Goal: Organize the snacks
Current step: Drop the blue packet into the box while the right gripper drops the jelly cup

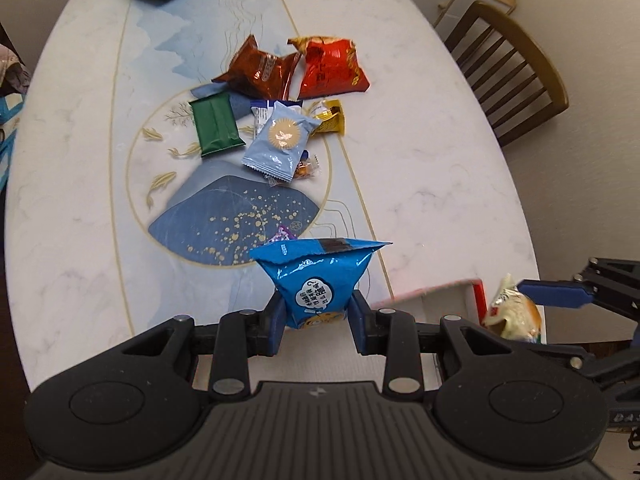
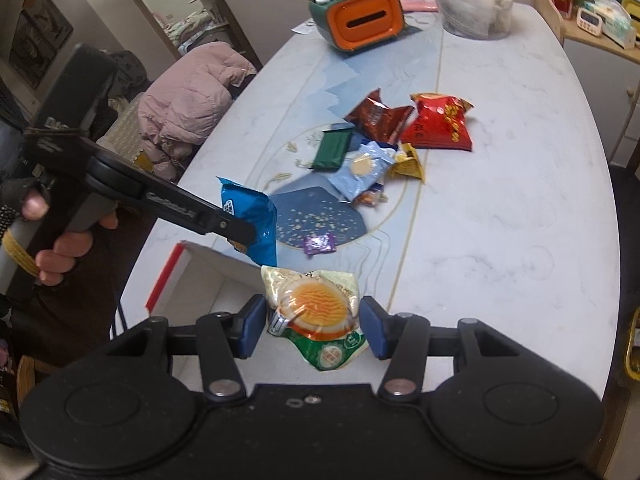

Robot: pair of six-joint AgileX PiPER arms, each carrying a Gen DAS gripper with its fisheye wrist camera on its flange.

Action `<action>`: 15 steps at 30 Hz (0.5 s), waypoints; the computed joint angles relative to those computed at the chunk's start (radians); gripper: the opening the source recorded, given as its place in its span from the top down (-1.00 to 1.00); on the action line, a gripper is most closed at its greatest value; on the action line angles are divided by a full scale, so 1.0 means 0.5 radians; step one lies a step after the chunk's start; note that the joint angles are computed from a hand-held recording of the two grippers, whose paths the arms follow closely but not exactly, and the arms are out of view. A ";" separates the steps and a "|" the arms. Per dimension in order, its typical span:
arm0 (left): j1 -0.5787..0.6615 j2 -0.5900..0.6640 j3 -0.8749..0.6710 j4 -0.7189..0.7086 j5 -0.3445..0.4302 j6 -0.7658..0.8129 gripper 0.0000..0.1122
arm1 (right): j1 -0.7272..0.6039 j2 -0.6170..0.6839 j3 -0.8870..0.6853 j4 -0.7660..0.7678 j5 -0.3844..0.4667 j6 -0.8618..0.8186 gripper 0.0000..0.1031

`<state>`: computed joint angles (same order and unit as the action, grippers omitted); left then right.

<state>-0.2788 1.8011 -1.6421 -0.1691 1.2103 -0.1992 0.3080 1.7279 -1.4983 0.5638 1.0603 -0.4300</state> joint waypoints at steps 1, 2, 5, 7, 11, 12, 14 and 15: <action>-0.002 -0.045 0.039 0.004 -0.014 0.000 0.43 | 0.012 -0.020 0.017 -0.005 -0.007 0.008 0.02; 0.000 -0.089 0.076 0.001 -0.024 0.001 0.44 | 0.026 -0.039 0.033 -0.009 -0.013 0.014 0.02; 0.011 -0.202 0.167 -0.019 -0.046 0.019 0.51 | 0.065 -0.084 0.078 -0.023 -0.032 0.027 0.02; 0.017 -0.262 0.235 -0.061 -0.054 0.061 0.51 | 0.095 -0.110 0.116 -0.036 -0.048 0.035 0.02; -0.038 -0.327 0.406 -0.041 -0.085 0.064 0.51 | 0.184 -0.129 0.216 -0.118 -0.107 0.072 0.02; -0.055 -0.338 0.461 -0.037 -0.103 0.058 0.51 | 0.215 -0.124 0.244 -0.151 -0.129 0.087 0.02; -0.089 -0.351 0.576 -0.015 -0.159 0.036 0.51 | 0.290 -0.113 0.305 -0.248 -0.191 0.130 0.02; -0.107 -0.356 0.632 -0.003 -0.187 0.024 0.51 | 0.321 -0.107 0.340 -0.280 -0.220 0.142 0.02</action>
<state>-0.3324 1.6229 -1.3259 -0.1707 1.1169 -0.1870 0.4686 1.6746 -1.3284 0.4237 0.9501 -0.3592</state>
